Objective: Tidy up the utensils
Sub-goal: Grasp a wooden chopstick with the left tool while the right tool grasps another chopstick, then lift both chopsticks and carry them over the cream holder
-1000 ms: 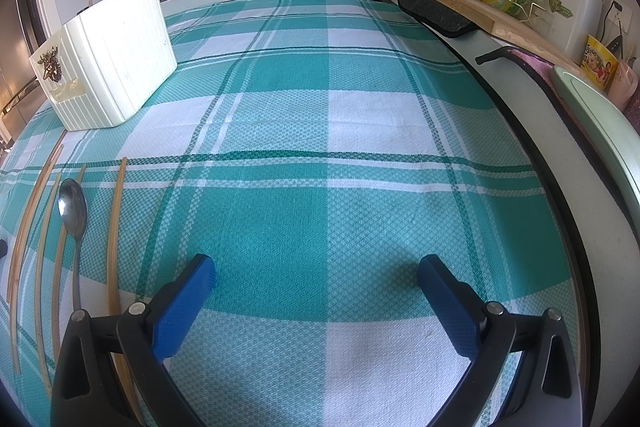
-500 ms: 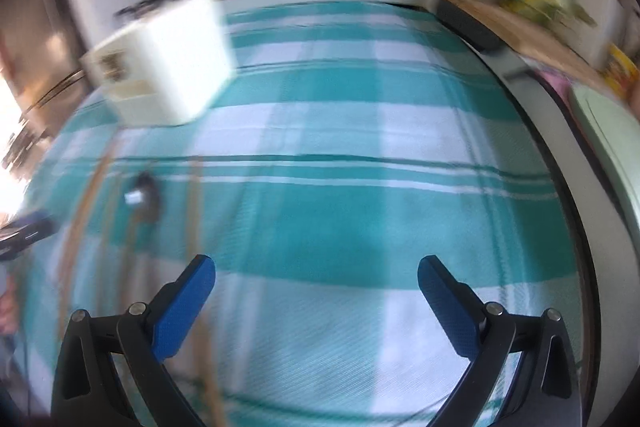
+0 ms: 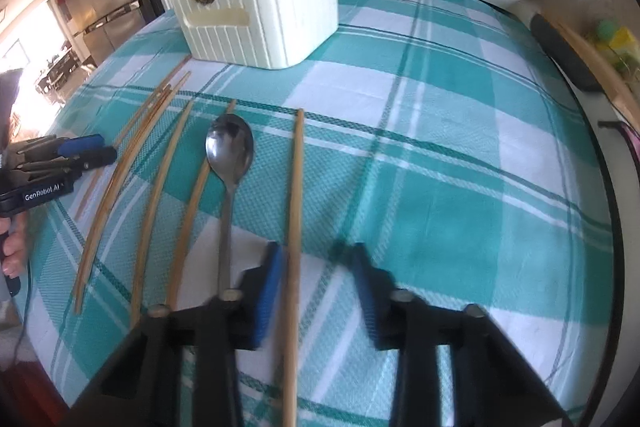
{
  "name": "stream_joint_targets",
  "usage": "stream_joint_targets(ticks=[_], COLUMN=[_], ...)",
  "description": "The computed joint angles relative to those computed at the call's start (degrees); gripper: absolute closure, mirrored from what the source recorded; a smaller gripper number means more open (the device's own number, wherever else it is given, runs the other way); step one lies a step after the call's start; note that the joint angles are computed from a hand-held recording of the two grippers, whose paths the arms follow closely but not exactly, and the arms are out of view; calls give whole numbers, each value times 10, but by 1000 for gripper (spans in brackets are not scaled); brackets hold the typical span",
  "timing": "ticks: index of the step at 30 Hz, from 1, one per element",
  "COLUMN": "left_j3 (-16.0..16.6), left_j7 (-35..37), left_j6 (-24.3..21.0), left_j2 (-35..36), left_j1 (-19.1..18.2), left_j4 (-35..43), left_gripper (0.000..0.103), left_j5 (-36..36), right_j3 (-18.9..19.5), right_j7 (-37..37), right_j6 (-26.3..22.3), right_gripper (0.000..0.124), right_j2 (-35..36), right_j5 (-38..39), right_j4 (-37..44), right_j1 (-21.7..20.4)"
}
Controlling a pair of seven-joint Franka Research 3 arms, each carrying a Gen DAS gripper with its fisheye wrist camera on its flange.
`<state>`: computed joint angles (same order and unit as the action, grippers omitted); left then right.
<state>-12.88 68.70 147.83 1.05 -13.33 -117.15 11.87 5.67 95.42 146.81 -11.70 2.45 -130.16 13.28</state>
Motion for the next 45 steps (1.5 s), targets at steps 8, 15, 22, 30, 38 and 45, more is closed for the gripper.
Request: stream_joint_targets(ticks=[8, 15, 22, 30, 38, 45], left_j3=[18, 57, 40, 19, 4, 2], left_j7=[16, 158, 218, 202, 190, 228], left_j6=[8, -33, -100, -150, -171, -52], left_j2=[-85, -100, -23, 69, 127, 28], left_j1=[9, -6, 22, 41, 39, 59], left_j4=[-92, -91, 16, 129, 207, 113], left_gripper=[98, 44, 32, 33, 99, 99], left_j5=[-59, -209, -203, -136, -103, -181], right_j3=[28, 2, -6, -4, -17, -27], right_j7=[143, 98, 51, 33, 59, 69], right_j6=[-86, -115, -142, -174, -178, -73], right_gripper=[117, 110, 95, 95, 117, 117], right_j2=[-40, -73, -36, 24, 91, 20], right_j5=[-106, -39, 3, -24, -44, 10], right_j4=[-12, -31, 9, 79, 150, 84], right_j1=[-21, -6, -9, -8, -5, -10])
